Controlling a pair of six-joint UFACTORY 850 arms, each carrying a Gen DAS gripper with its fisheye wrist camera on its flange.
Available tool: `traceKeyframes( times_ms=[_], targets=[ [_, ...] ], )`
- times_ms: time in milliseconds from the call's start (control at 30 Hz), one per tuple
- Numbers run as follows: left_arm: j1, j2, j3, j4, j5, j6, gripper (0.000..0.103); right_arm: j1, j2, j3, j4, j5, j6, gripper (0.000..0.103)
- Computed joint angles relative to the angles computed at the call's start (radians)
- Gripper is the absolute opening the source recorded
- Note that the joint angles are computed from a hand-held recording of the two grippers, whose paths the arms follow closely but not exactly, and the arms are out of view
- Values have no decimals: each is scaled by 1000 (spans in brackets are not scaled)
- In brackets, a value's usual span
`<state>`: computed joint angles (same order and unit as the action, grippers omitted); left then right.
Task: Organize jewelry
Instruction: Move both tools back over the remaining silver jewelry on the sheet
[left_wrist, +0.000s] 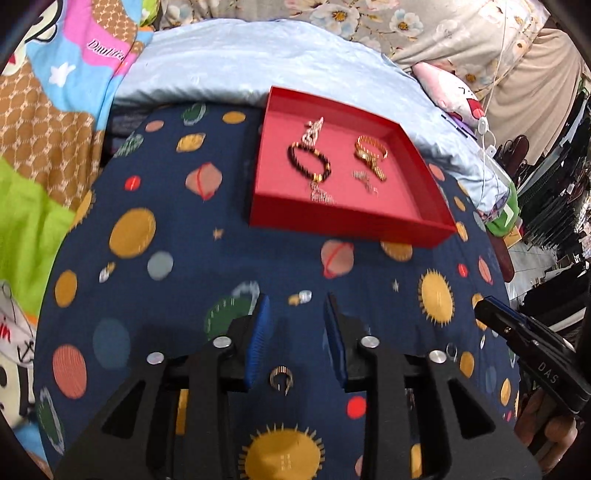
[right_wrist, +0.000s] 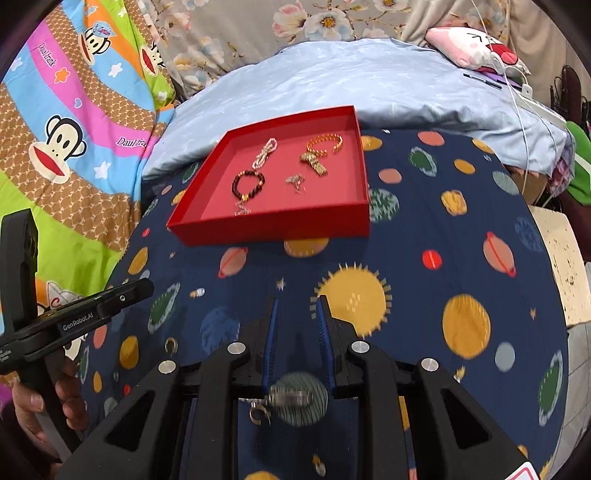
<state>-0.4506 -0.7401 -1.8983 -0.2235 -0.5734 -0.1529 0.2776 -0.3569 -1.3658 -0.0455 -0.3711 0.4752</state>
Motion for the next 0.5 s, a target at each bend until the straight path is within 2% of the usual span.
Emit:
traceKeyframes(
  times_ms=[33, 300, 400, 500],
  targets=[
    [-2, 10, 20, 1, 6, -2, 36, 4, 12, 18, -4, 1, 6, 21],
    [-11, 76, 159, 76, 28, -84, 40, 24, 67, 111, 32, -7, -7, 22],
    [-14, 91, 193, 108, 30, -112, 44, 30, 80, 131, 42, -9, -12, 28],
    [-19, 107, 224, 125, 32, -126, 44, 38, 91, 149, 59, -8, -25, 29]
  ],
)
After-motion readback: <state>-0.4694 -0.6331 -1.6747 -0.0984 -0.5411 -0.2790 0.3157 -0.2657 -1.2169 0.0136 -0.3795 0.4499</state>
